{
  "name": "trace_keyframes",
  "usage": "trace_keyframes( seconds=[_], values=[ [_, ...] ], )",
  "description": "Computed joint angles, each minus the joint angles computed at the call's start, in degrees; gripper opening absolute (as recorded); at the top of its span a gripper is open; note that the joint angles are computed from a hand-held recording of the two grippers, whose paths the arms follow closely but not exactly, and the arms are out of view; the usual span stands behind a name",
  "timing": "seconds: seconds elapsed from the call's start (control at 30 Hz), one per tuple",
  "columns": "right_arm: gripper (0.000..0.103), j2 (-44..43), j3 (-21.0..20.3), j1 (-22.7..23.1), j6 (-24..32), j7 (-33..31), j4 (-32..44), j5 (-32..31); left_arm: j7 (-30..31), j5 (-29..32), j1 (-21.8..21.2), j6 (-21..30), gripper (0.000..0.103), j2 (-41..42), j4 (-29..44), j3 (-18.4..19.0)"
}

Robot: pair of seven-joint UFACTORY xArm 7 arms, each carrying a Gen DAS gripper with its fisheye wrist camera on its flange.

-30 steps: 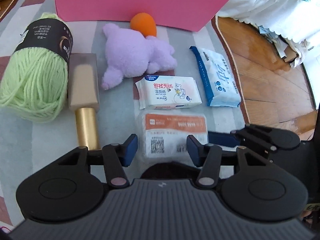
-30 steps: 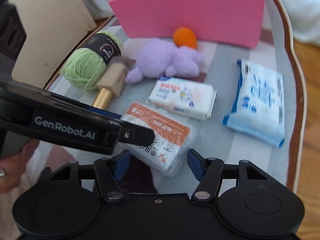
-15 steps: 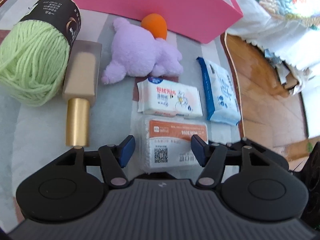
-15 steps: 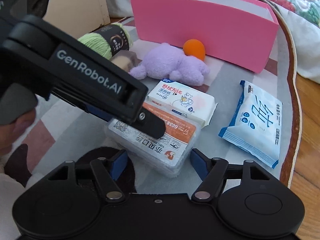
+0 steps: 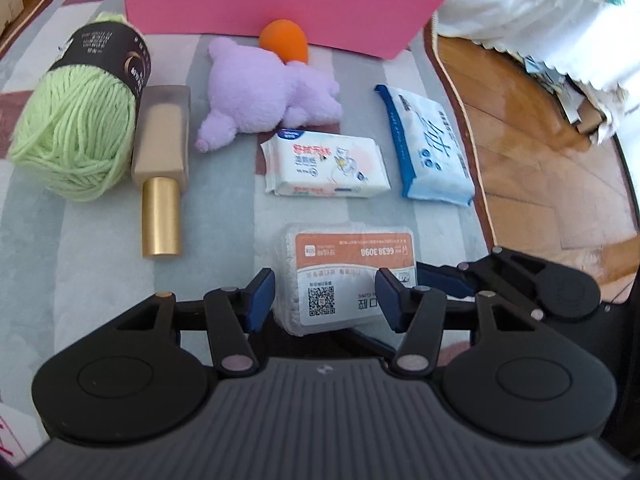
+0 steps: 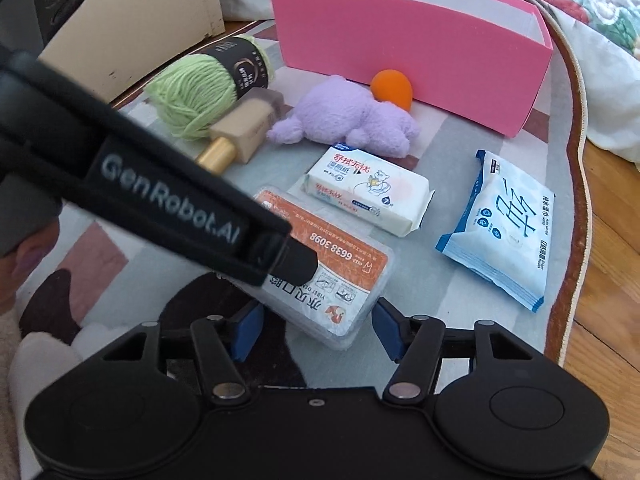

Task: Organize objects
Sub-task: 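Close the left gripper on the card box and lift it, then carry the card box into the pink box and open the left gripper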

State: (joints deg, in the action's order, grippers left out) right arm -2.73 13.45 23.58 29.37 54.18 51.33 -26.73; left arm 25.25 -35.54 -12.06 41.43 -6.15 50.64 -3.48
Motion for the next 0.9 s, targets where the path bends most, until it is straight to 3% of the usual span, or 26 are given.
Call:
trace_keyframes(
  seconds=[0.23, 0.4, 0.9],
  values=[
    [0.065, -3.27, 0.94, 0.69, 3.99, -3.22, 0.87, 3.46, -1.86, 1.37, 0.59, 6.25, 0.054, -2.88, 1.67, 1.13],
    [0.065, -5.36, 1.71, -0.08, 6.3, -4.6, 3.4, 2.3, -2.06, 1.81, 1.37, 9.77, 0.054, -4.21, 5.66, 1.89],
    [0.065, -3.91, 1.41, -3.11, 9.97, -12.51, 17.1, -2.37, -6.02, 6.09, 3.59, 15.86, 0.054, -0.21, 24.75, 2.12]
  ],
)
